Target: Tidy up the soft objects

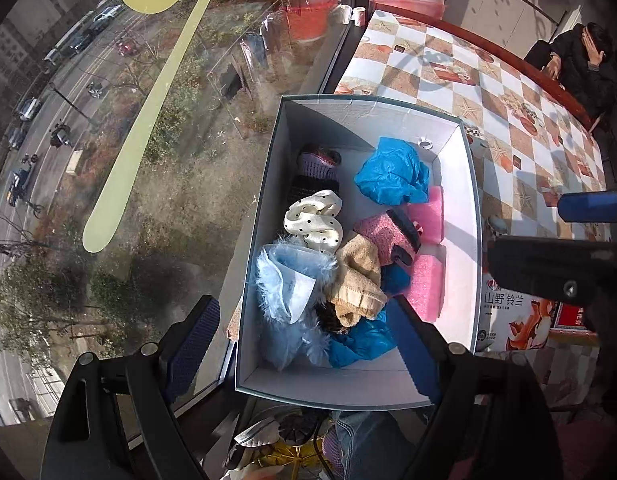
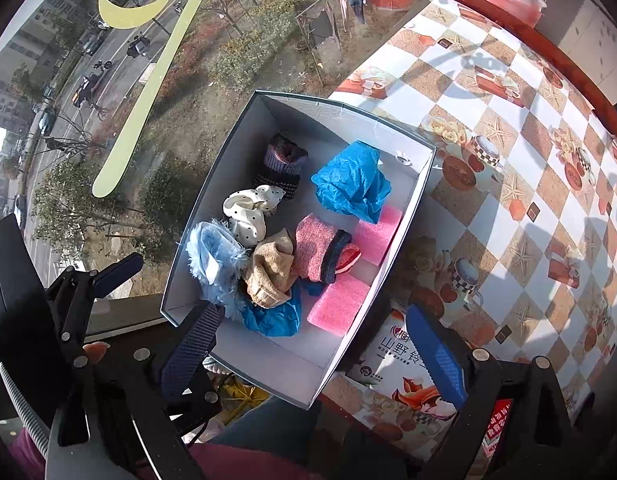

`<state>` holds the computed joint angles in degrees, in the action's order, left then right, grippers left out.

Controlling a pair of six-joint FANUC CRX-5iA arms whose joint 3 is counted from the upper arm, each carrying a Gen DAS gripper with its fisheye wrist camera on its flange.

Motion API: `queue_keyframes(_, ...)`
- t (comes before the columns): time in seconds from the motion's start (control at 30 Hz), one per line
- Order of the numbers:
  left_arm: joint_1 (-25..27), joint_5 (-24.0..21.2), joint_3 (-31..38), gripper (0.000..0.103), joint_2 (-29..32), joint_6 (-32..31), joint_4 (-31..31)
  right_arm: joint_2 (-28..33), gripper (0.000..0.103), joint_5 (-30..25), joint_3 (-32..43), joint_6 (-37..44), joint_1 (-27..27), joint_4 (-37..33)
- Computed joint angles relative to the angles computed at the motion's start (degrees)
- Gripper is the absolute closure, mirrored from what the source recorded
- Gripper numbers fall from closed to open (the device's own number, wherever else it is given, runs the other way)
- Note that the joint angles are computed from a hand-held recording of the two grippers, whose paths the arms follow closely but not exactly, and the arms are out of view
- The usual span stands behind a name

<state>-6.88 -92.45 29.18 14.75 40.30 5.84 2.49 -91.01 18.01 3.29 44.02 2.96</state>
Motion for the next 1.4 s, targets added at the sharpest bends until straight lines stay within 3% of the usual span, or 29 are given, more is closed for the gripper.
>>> queue_keyframes(0.13, 0.1, -6.9, 5.5, 0.015, 4.3, 3.7, 0.0, 0.2, 0.001, -1.4, 0.6, -0.1, -0.1, -1.1)
queue_keyframes(0.6, -0.7, -5.0, 2.7, 0.015, 1.4, 0.6, -1.4, 0.8, 0.001, -2.6, 1.1, -1.0, 1.2, -1.7)
queue_keyframes(1.4, -0.3, -6.6, 3.6, 0.015, 2.3, 0.5, -1.3, 2.3, 0.001, -5.0, 2.9, -0.4, 1.1, -1.9)
